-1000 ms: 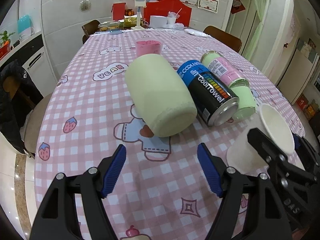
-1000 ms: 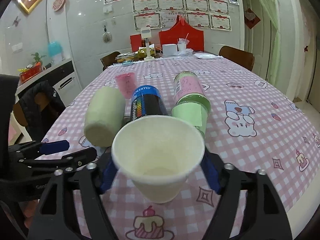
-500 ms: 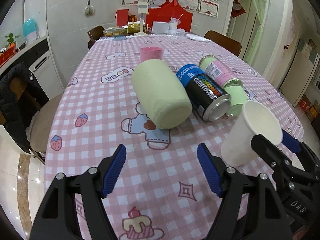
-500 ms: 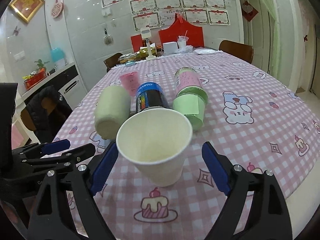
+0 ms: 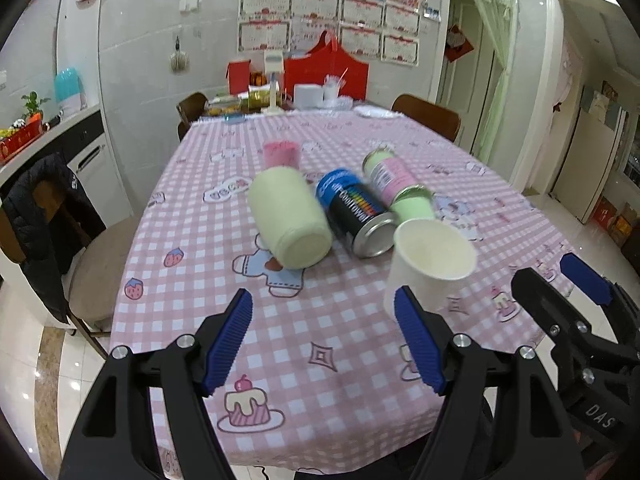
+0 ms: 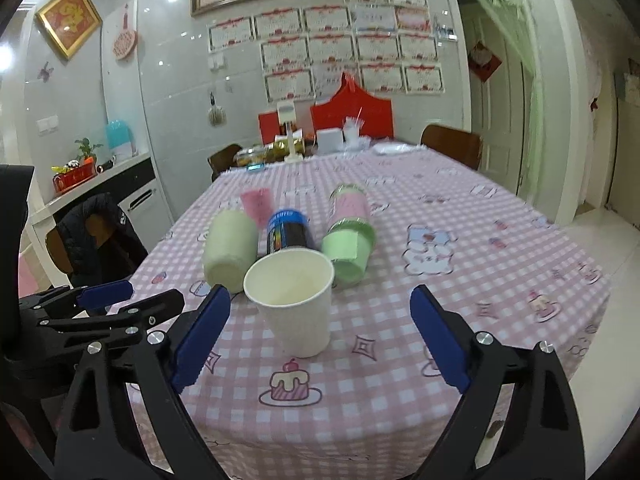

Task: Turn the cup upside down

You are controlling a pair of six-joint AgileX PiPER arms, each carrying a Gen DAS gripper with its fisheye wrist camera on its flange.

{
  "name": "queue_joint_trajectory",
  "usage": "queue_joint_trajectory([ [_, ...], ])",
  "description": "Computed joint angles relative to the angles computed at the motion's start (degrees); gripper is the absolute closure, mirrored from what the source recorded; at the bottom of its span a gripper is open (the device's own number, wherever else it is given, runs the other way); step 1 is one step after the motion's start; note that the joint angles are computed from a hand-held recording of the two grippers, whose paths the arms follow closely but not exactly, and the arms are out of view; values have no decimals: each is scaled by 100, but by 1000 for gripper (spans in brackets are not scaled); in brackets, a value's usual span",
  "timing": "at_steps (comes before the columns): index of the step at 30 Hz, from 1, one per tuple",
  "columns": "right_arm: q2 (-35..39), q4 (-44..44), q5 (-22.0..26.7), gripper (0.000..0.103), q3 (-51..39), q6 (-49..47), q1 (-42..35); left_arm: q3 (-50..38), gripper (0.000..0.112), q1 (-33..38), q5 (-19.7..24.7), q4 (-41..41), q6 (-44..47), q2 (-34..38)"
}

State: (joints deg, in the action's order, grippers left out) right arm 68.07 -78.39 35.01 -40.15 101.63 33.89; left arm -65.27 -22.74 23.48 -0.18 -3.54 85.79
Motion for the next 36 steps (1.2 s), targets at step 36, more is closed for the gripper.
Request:
queue_joint_trajectory([
  [36, -1948, 14, 1798, 13, 669, -319, 1748, 749, 31, -1695, 390, 3942, -4140, -1631],
])
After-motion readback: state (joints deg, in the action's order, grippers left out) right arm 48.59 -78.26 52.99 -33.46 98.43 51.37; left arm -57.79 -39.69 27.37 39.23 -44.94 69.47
